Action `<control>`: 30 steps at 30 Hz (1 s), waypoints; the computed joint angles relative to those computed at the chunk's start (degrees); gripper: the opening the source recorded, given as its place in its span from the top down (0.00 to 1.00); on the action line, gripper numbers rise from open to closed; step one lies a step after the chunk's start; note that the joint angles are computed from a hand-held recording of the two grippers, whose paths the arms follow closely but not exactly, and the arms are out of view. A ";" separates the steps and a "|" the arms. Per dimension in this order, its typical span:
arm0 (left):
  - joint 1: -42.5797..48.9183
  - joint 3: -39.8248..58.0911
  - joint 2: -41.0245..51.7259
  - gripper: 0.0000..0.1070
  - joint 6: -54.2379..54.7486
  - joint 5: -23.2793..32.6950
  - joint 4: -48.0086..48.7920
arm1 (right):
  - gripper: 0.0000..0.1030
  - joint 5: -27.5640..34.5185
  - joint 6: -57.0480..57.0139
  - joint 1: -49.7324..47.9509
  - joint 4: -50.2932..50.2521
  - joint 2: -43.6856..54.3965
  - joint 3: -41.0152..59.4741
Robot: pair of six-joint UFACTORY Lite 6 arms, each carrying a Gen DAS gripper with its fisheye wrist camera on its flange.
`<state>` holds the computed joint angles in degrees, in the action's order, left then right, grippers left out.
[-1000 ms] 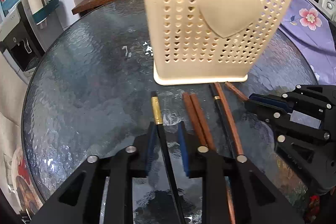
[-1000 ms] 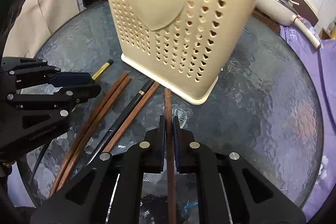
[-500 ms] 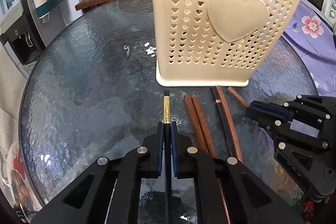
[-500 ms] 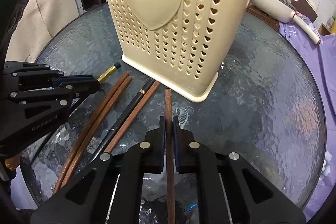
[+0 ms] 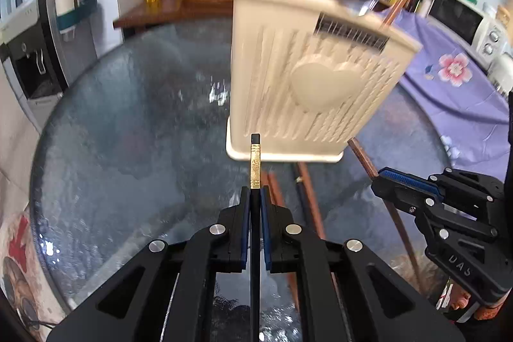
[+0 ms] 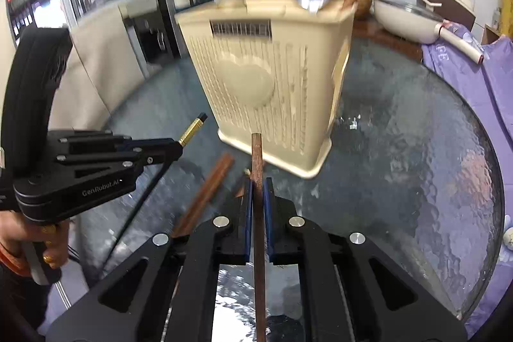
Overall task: Organize utensils
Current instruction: 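Lift both held chopsticks and carry them above the cream caddy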
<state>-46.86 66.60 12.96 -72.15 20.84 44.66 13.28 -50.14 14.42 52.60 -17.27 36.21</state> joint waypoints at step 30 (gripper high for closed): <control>-6.06 -4.36 -19.25 0.94 -6.87 2.71 9.64 | 0.93 17.17 1.28 -10.40 3.47 -22.16 3.86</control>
